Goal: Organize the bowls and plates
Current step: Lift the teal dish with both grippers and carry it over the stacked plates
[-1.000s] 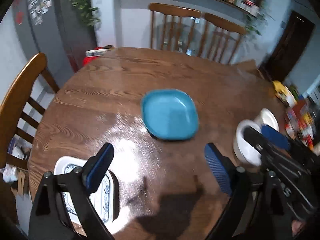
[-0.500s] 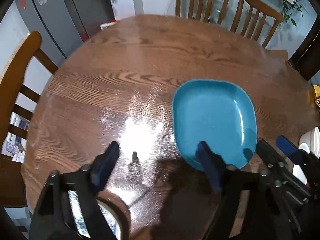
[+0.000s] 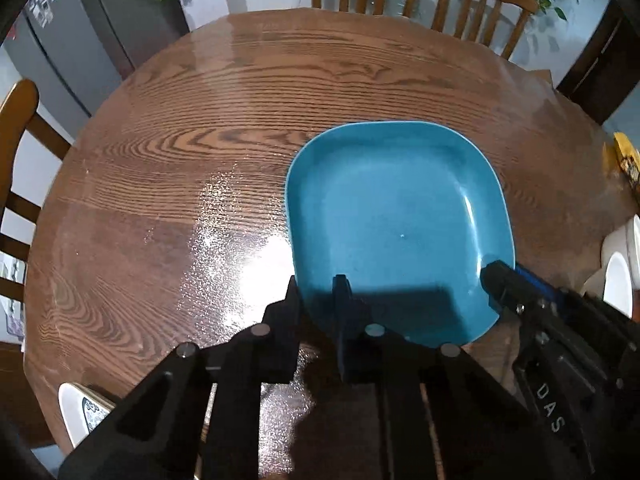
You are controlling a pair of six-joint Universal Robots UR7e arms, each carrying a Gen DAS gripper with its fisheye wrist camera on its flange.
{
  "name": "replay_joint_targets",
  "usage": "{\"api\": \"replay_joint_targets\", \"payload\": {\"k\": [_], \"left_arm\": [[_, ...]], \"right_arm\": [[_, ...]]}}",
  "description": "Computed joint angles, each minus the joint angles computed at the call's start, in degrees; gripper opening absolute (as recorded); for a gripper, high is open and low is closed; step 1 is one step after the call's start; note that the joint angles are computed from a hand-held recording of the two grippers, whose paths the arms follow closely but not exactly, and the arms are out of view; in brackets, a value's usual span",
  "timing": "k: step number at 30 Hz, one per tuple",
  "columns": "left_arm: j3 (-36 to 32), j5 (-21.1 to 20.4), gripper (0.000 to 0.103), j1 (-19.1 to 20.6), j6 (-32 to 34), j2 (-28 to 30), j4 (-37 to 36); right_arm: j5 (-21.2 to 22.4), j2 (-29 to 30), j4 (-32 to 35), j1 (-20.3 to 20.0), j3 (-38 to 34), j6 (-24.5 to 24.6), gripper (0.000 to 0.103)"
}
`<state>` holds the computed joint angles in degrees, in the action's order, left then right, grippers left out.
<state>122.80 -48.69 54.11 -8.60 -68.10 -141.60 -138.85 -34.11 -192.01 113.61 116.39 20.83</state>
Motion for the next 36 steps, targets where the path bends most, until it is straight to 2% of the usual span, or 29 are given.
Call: {"api": "replay_joint_targets", "payload": {"k": [4,11,24,36], "left_arm": [[0.8,-1.3,0.012,0.2,0.6,-1.4,-0.3],[5.5,0.0,0.013,-3.9,2.3,-6.9,-1.9],[12.2,-0.2,0.013,-10.8,-0.3,-23.0,4.3],[15.1,-1.4,0.012,-11.3,-0.8,-37.8,14.2]], "right_arm": [[2.1,-0.7,-1.1,-0.3,1.1,1.1,0.006],[0.6,-1.9,-1.7,2.5,2.6,3.4,0.006],[-3.5,-3.7,-2.3,12.9,5.1,7.5,0.007],[-4.9,-0.1,0.3,21.0,4.0,14.2,0.007]]}}
